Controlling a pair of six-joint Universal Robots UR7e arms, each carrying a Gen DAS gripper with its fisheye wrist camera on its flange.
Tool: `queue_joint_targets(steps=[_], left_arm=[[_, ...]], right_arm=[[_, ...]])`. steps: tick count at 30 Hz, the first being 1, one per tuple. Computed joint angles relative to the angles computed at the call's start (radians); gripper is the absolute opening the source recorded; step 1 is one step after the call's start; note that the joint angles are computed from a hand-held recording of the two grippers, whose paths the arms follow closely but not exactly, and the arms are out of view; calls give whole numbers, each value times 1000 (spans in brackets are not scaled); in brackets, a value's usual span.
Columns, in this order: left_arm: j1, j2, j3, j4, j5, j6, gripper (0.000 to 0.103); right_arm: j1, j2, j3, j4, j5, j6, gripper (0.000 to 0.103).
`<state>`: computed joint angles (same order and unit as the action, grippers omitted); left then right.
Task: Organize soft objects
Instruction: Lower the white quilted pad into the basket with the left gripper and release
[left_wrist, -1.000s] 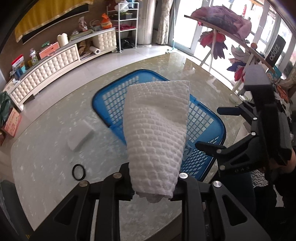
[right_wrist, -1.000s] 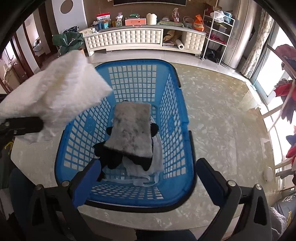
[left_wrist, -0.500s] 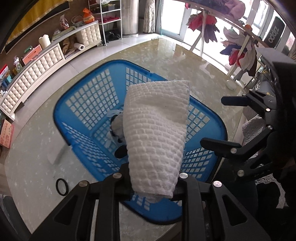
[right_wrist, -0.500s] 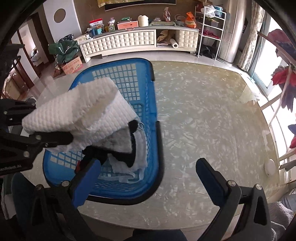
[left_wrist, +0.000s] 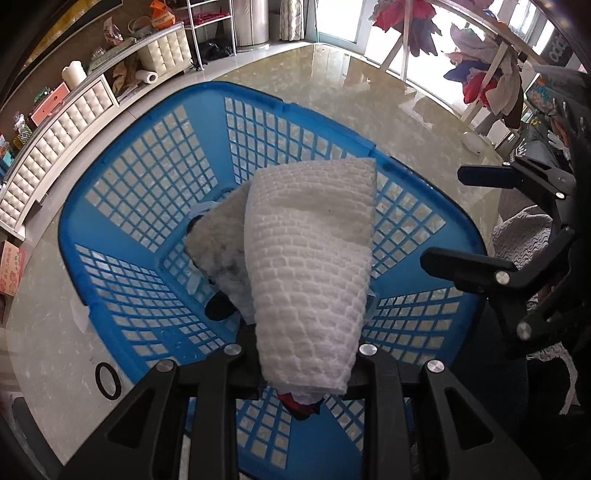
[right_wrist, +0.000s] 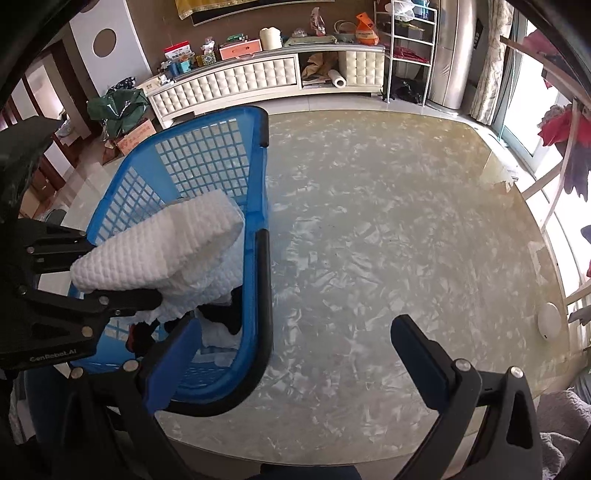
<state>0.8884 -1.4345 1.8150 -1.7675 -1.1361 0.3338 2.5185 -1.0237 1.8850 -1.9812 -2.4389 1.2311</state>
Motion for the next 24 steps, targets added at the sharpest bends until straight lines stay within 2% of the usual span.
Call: queue_joint_targets(steps=[6, 15, 19, 22, 24], left_arm=[[-15, 15, 8, 3, 12, -14, 26], [-26, 11, 34, -4, 41, -34, 32], [-31, 10, 32, -3, 58, -43, 42], [-28, 4, 20, 3, 44, -31, 59], [-30, -1, 12, 18, 28, -23, 60]], right_arm=[[2, 9, 0, -32, 10, -8, 103], [12, 2, -10, -2, 0, 9, 103], [17, 2, -17, 8, -2, 17, 103], [20, 5, -24, 20, -2, 25, 103], [24, 10, -35, 36, -5, 34, 103]])
